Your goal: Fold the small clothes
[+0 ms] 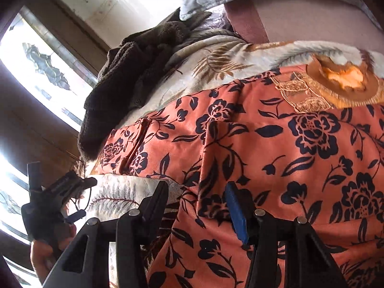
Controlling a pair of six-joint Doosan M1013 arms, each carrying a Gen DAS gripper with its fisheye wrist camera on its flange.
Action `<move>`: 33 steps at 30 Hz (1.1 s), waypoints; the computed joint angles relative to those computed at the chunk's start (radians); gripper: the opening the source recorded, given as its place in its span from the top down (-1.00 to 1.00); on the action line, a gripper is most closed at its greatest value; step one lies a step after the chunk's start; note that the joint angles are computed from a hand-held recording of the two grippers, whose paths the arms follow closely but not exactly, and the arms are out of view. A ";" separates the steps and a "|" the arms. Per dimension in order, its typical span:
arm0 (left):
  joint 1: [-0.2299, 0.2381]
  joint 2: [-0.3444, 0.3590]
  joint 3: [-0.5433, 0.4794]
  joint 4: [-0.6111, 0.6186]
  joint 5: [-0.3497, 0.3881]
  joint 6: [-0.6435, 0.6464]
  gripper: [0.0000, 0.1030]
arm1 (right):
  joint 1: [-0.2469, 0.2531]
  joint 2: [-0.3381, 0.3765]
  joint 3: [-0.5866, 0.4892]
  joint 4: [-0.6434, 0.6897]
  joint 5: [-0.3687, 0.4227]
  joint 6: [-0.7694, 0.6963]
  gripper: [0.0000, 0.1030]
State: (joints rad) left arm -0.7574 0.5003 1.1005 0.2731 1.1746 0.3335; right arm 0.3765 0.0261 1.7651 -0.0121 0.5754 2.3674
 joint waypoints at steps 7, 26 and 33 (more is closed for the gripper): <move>0.053 -0.033 0.084 -0.085 -0.184 -0.064 -0.91 | -0.013 0.018 0.020 0.133 0.003 -0.077 -0.03; 0.092 -0.054 0.172 -0.640 -0.710 0.421 0.80 | -0.048 0.010 0.094 1.138 -0.212 -0.881 -0.32; 0.089 -0.074 0.175 -0.691 -0.735 0.512 0.80 | -0.071 0.100 0.045 1.623 -0.139 -1.162 -0.33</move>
